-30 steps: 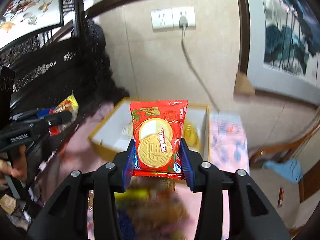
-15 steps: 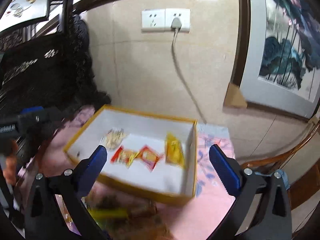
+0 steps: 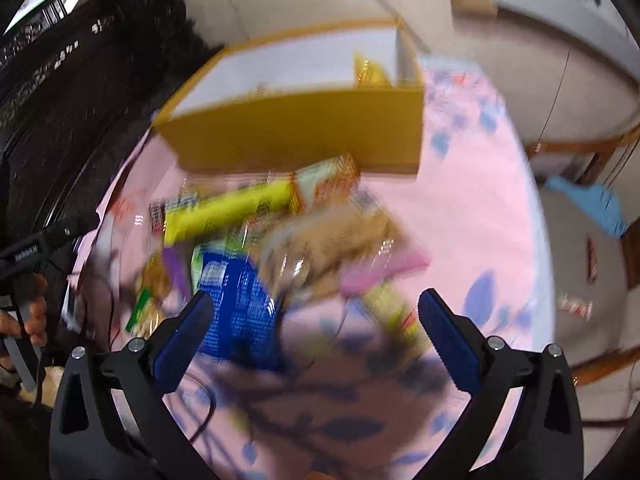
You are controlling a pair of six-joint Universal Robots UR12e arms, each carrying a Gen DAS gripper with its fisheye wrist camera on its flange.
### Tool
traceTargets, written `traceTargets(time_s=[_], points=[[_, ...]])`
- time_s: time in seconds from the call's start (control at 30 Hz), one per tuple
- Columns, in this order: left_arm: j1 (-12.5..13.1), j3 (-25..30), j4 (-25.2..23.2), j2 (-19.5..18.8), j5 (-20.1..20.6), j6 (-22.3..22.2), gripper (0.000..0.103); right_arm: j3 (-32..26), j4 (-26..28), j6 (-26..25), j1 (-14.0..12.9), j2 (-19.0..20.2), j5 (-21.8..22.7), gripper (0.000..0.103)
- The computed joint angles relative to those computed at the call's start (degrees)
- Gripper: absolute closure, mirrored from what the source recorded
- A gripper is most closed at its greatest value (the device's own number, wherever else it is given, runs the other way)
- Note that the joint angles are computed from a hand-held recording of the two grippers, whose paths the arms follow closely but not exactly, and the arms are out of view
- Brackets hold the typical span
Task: Organize snacks
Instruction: 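Return to the pile and grasp the blue snack bag with the right gripper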
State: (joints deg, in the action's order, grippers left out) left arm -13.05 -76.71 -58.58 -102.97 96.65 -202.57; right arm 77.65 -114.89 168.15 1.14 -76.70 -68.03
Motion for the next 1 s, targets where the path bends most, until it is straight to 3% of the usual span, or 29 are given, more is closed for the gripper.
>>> traceTargets(time_s=[0.53, 1.0], points=[[-0.72, -4.52, -1.48, 3.68, -1.24, -2.19, 0.005, -0.27, 2.41, -3.07, 3.59, 1.08, -1.46, 0.001], [0.27, -6.40, -1.76, 5.39, -1.15, -6.57, 0.005, -3.70, 5.80, 1.95, 6.17, 5.01, -5.85, 0.001]])
